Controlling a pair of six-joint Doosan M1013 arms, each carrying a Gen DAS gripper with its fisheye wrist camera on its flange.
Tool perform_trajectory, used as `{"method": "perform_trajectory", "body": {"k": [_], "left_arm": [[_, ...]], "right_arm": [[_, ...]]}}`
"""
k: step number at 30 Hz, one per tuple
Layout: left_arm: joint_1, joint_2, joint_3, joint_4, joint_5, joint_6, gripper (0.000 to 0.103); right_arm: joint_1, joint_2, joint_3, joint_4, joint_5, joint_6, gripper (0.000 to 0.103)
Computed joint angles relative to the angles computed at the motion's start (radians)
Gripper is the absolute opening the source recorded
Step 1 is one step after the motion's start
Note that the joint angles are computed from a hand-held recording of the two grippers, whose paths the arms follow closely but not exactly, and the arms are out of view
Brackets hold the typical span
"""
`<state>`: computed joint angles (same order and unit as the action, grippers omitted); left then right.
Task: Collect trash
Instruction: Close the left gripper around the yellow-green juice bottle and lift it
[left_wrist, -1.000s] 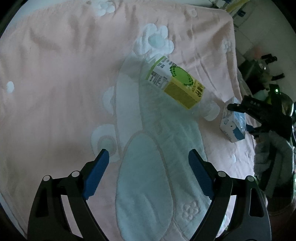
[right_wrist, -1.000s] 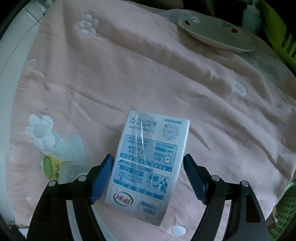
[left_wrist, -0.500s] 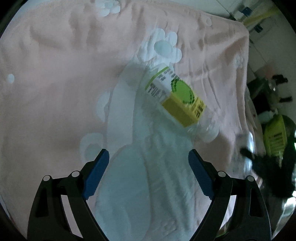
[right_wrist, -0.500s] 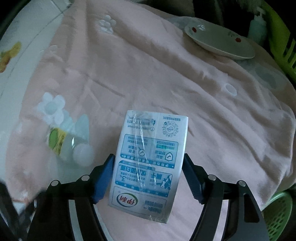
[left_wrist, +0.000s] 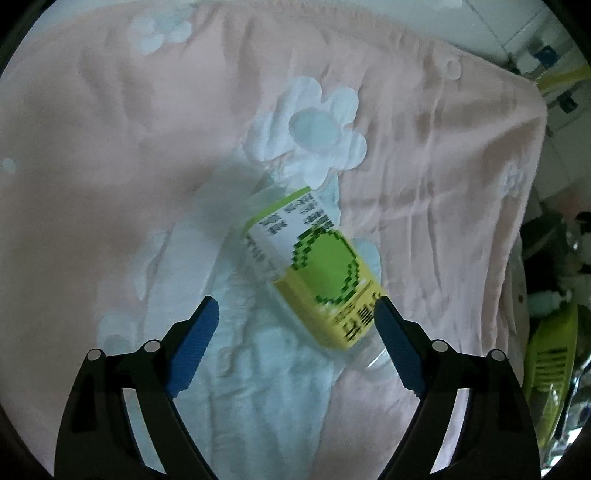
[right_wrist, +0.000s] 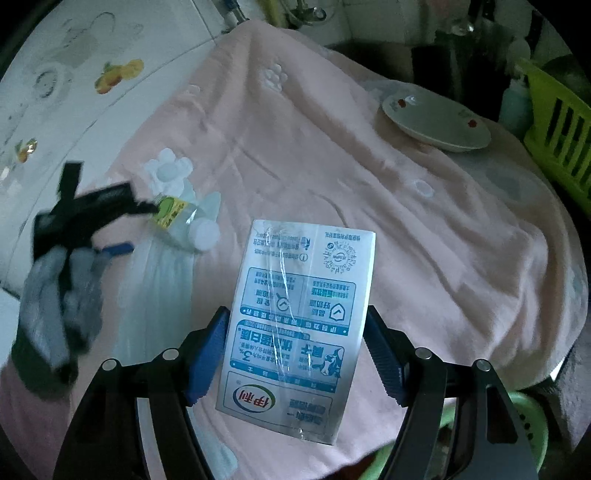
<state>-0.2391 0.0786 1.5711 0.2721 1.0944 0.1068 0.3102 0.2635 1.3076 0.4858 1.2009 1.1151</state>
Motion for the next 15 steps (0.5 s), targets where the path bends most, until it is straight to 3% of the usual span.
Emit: {"method": "perform_trajectory", "body": {"k": [9, 15], "left_arm": [[0.005, 0.094, -0.102, 0.028, 0.138, -0.054, 0.081], [0.003, 0.142, -0.147, 0.027, 0.18, -0.083, 0.082]], "right_arm": [[-0.064, -0.048, 0.081, 0.062, 0.011, -0.094, 0.069], [-0.09, -0.067, 0.12, 0.063, 0.014, -0.119, 0.069]]}}
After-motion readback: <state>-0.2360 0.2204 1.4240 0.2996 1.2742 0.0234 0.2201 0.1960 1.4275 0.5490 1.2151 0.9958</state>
